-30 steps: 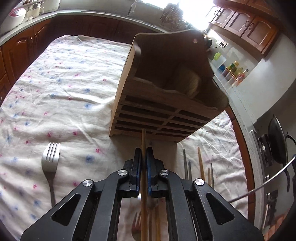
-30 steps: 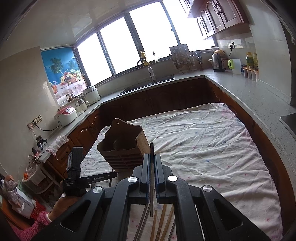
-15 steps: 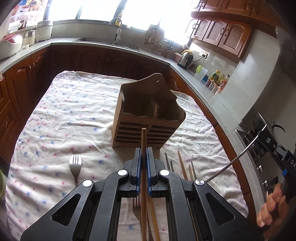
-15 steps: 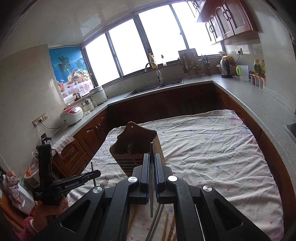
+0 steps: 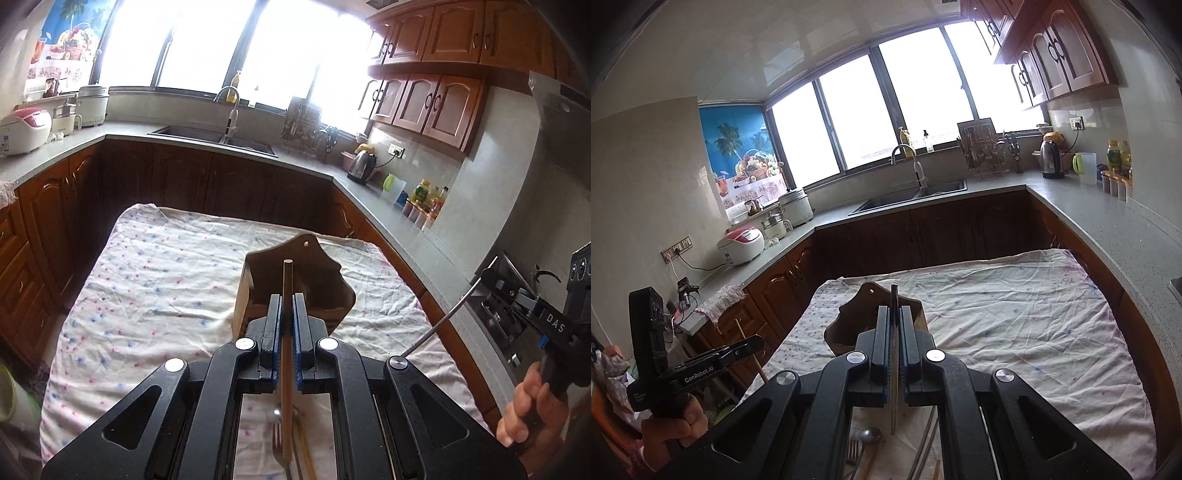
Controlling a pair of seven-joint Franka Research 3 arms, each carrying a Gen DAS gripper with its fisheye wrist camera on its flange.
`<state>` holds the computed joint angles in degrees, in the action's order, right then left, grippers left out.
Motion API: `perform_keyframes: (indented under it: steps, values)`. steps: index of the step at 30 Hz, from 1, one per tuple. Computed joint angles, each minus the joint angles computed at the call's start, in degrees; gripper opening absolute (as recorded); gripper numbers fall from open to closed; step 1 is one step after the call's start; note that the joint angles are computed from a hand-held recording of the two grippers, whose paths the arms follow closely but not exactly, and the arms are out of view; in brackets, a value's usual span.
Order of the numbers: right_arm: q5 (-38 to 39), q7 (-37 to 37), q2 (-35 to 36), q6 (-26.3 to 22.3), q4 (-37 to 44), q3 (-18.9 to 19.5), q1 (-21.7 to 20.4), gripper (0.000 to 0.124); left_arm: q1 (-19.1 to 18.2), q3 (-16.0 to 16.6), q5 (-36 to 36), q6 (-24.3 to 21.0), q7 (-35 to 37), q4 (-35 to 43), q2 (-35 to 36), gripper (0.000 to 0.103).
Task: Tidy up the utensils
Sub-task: 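Lower both held chopsticks into the slots of the wooden holder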
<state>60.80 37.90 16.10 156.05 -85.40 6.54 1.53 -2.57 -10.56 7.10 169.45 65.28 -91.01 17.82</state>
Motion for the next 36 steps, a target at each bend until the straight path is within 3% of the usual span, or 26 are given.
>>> perform_keyframes:
  steps: [14, 21, 24, 31, 36]
  values:
    - [-2.0, 2.1, 5.6, 2.7, 9.0, 2.0, 0.1, 0.004, -4.6, 8.2, 12.3, 5.4, -11.3, 8.6, 3.6, 0.004]
    - [-8.2, 7.9, 13.2, 3.1, 20.9, 2.8, 0.4, 0.004, -5.8, 11.2, 15.3, 3.8, -15.4, 22.5, 11.9, 0.004]
    - [-13.3, 12.6, 18.2, 2.6, 28.2, 2.6, 1.2, 0.004, -7.4, 14.6, 17.0, 2.7, -19.0, 30.6, 17.1, 0.004]
    - [-23.6, 22.3, 30.0, -0.2, 43.8, 3.1, 2.3, 0.004, -7.7, 16.1, 18.1, -1.6, -22.0, 47.7, 29.9, 0.004]
    - [-28.7, 27.8, 38.4, -3.4, 54.1, 4.1, 2.8, 0.004, -8.3, 16.5, 19.3, -4.1, -22.0, 53.0, 35.4, 0.004]
